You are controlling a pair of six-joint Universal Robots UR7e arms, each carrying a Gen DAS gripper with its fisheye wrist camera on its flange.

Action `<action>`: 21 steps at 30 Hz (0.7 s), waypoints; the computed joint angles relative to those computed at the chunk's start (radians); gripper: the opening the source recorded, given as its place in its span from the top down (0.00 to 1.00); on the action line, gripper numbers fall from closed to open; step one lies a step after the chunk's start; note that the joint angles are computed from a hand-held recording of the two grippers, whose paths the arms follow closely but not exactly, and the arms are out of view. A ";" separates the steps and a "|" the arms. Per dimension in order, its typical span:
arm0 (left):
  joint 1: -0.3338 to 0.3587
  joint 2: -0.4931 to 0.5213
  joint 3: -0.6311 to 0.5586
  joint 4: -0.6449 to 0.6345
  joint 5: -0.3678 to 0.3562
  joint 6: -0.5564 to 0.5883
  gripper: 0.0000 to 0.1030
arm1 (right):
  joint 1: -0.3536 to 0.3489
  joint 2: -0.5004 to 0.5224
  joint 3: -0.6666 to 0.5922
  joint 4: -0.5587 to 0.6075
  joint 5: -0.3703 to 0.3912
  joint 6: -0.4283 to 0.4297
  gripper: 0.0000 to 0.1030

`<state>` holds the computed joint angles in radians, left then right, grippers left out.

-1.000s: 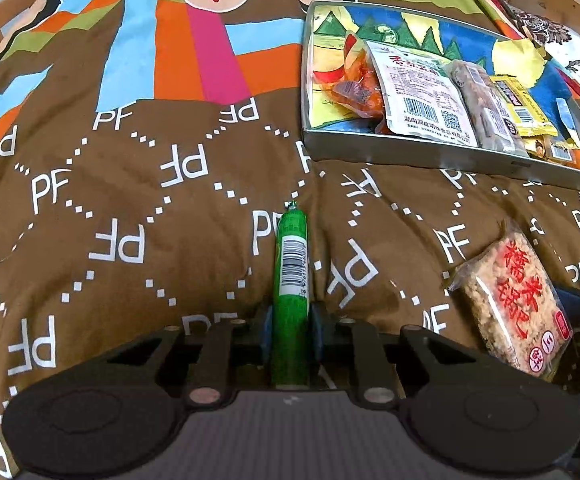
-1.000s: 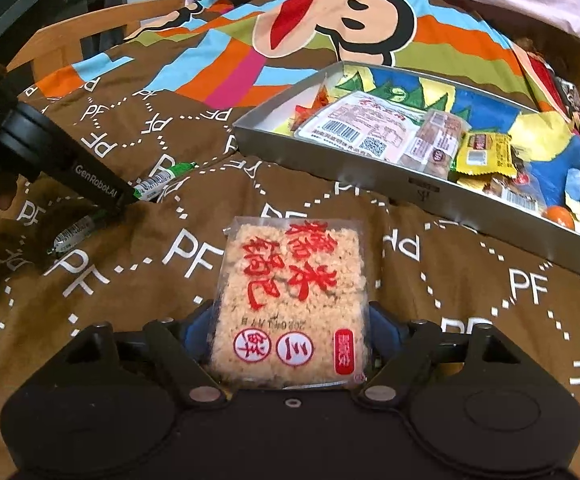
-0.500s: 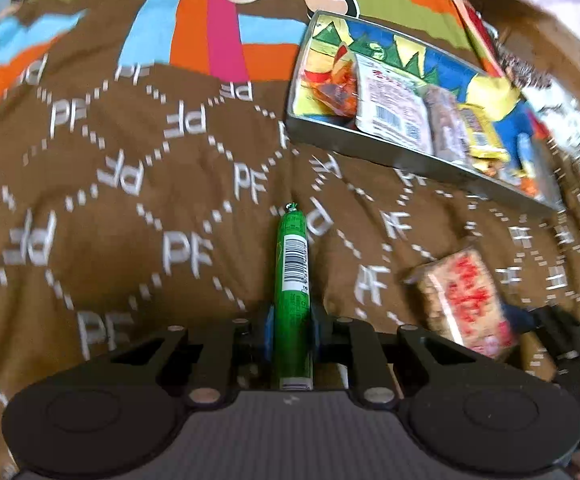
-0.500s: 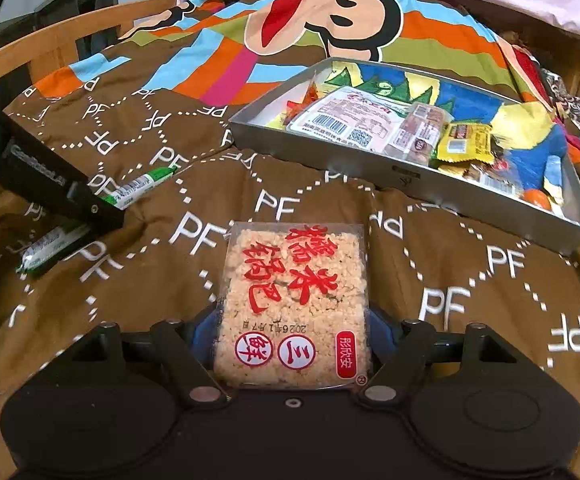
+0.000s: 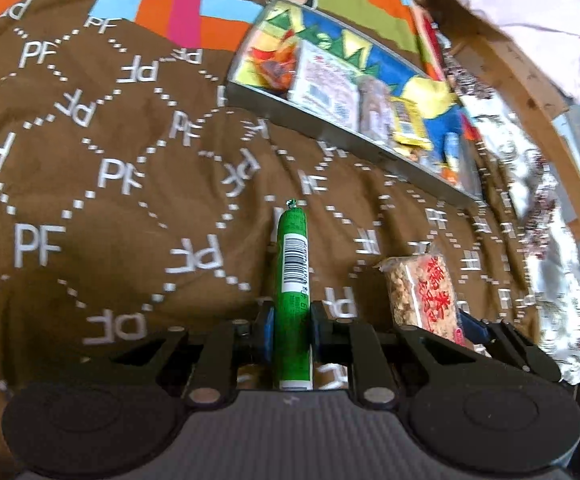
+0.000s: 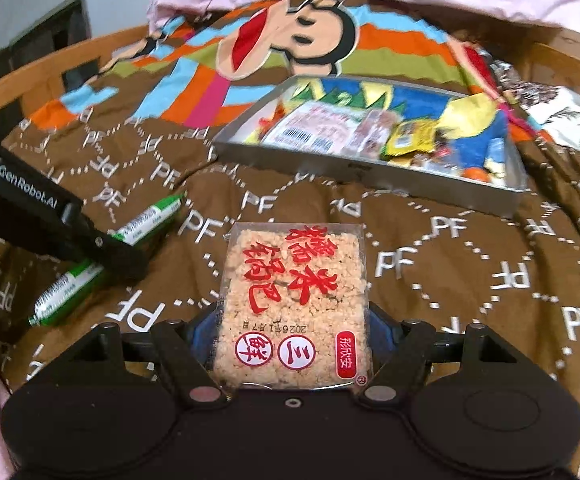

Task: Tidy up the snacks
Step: 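Carry the green tube and rice-cake pack with both grippers over the tray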

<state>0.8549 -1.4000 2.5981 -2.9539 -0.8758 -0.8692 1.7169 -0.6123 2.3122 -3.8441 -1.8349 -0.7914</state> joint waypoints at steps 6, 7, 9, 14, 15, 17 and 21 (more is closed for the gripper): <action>-0.042 0.028 0.033 -0.157 0.024 0.051 0.82 | -0.006 -0.002 0.033 -0.126 0.038 -0.011 0.27; -0.050 0.033 0.039 -0.185 0.032 0.060 0.82 | -0.006 0.001 0.032 -0.140 0.044 -0.014 0.27; -0.065 0.050 0.049 -0.235 0.055 0.077 0.82 | -0.008 0.004 0.029 -0.160 0.058 -0.020 0.27; -0.078 0.129 0.054 -0.424 0.104 0.143 0.81 | -0.014 0.009 0.029 -0.195 0.096 -0.035 0.27; -0.079 0.146 0.050 -0.455 0.115 0.155 0.81 | -0.014 0.011 0.027 -0.198 0.099 -0.035 0.27; -0.084 0.184 0.039 -0.519 0.149 0.187 0.81 | -0.015 0.011 0.024 -0.197 0.109 -0.034 0.27; -0.080 0.270 -0.003 -0.660 0.209 0.296 0.81 | -0.016 0.010 0.006 -0.199 0.125 -0.034 0.27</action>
<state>0.7753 -1.1296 2.5948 -3.6142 -0.6668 -0.5730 1.7008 -0.6026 2.3187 -4.0435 -1.7103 -0.8258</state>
